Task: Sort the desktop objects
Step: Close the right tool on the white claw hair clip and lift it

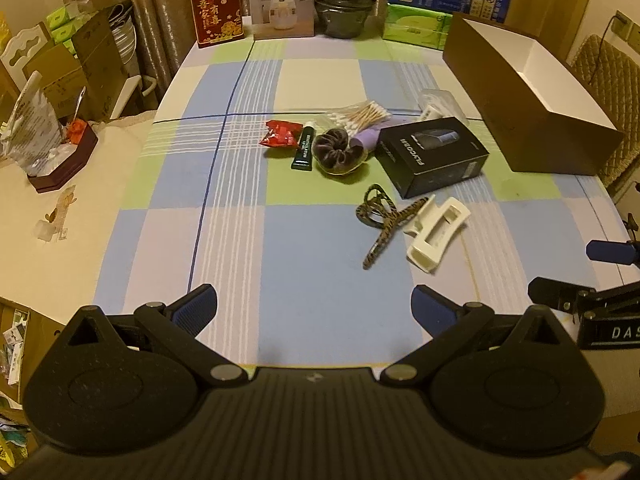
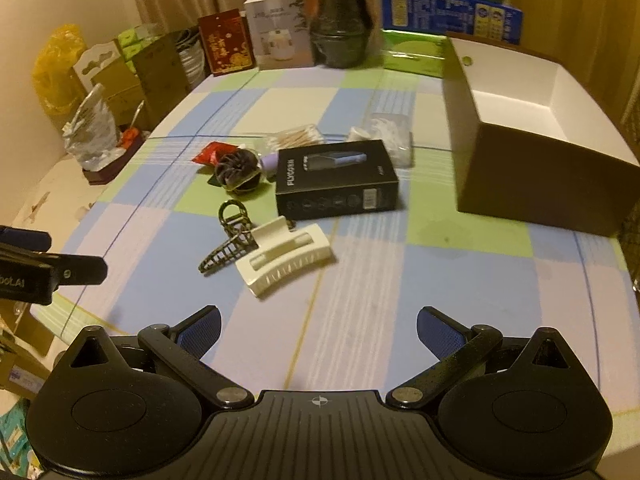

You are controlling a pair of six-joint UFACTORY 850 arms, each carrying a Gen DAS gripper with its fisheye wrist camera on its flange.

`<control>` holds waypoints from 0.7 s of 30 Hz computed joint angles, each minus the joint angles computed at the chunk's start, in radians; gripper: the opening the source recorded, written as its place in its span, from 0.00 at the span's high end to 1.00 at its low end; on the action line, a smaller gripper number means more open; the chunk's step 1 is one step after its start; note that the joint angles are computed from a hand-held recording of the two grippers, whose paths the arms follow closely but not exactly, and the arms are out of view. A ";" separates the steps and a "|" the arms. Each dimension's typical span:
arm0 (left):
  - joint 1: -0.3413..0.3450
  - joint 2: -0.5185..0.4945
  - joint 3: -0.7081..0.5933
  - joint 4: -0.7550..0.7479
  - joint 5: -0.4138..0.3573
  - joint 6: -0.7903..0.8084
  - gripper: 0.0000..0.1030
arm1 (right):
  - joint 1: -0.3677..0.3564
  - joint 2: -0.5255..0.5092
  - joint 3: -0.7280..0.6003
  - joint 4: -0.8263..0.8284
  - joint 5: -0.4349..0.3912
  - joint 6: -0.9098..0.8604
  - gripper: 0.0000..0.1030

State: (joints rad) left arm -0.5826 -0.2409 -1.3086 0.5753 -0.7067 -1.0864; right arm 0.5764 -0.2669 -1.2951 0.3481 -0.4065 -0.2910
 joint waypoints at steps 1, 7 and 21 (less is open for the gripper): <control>0.005 -0.006 -0.004 -0.003 0.002 0.002 0.01 | -0.002 -0.007 -0.005 0.020 0.001 -0.025 0.02; 0.033 -0.034 -0.023 -0.027 0.002 0.018 0.01 | -0.014 -0.067 -0.051 0.164 -0.013 -0.191 0.02; 0.076 -0.087 -0.067 -0.061 -0.042 -0.010 0.01 | -0.024 -0.216 -0.187 0.309 -0.107 -0.502 0.02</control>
State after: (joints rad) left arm -0.5062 -0.3276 -1.3756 0.5145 -0.7486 -1.0959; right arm 0.5528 -0.4832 -1.4823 0.6575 -0.5140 -0.7931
